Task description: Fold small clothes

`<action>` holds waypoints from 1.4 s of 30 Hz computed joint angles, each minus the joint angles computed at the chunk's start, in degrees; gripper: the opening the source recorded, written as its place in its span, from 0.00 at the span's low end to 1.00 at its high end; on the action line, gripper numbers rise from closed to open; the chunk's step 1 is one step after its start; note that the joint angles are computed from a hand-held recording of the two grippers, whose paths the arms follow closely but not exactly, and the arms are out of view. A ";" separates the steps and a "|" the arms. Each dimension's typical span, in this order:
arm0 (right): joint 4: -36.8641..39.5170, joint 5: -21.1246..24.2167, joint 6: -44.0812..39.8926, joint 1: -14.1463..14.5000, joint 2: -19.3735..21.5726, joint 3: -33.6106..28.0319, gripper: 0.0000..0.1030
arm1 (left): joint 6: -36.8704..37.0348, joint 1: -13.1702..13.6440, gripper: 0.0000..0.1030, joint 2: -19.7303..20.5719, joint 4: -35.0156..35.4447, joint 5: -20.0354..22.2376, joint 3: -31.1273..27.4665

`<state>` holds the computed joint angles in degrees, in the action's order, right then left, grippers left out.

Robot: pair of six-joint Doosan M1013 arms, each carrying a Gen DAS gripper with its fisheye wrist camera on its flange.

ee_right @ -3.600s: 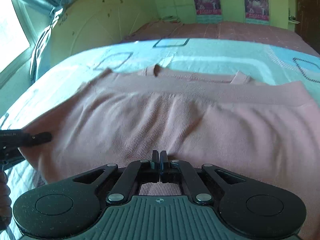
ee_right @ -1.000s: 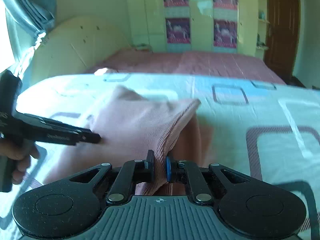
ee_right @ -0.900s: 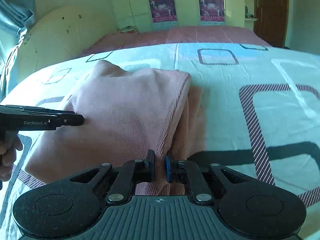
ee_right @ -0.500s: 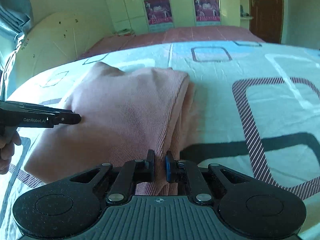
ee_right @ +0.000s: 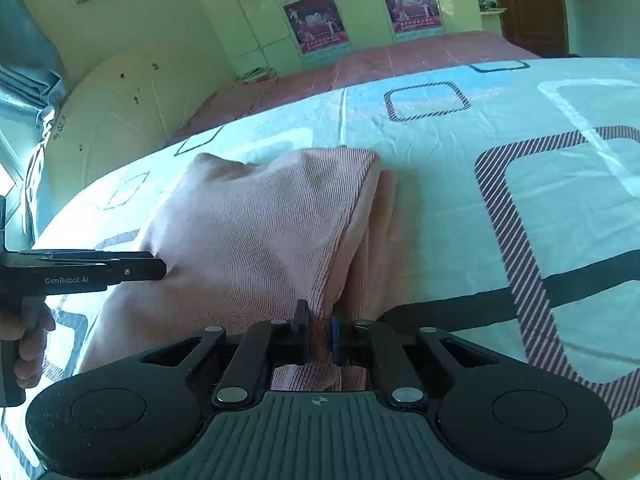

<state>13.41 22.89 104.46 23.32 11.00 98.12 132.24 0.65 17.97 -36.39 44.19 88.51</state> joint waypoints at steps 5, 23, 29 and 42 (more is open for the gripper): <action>-2.53 3.86 1.41 -0.07 1.46 -1.13 0.08 | -2.01 -1.96 0.27 0.42 5.66 -1.19 0.24; -13.07 7.65 4.00 -0.90 9.62 -11.80 0.21 | -1.30 -0.91 0.32 9.31 -2.07 3.51 -10.13; -14.97 6.27 4.57 -0.67 9.19 -10.72 0.21 | -1.69 -1.35 0.34 8.76 -0.70 2.11 -9.48; -7.23 6.92 -7.67 3.01 0.42 -3.58 0.21 | 9.51 0.23 0.30 -3.93 -3.91 -2.27 5.59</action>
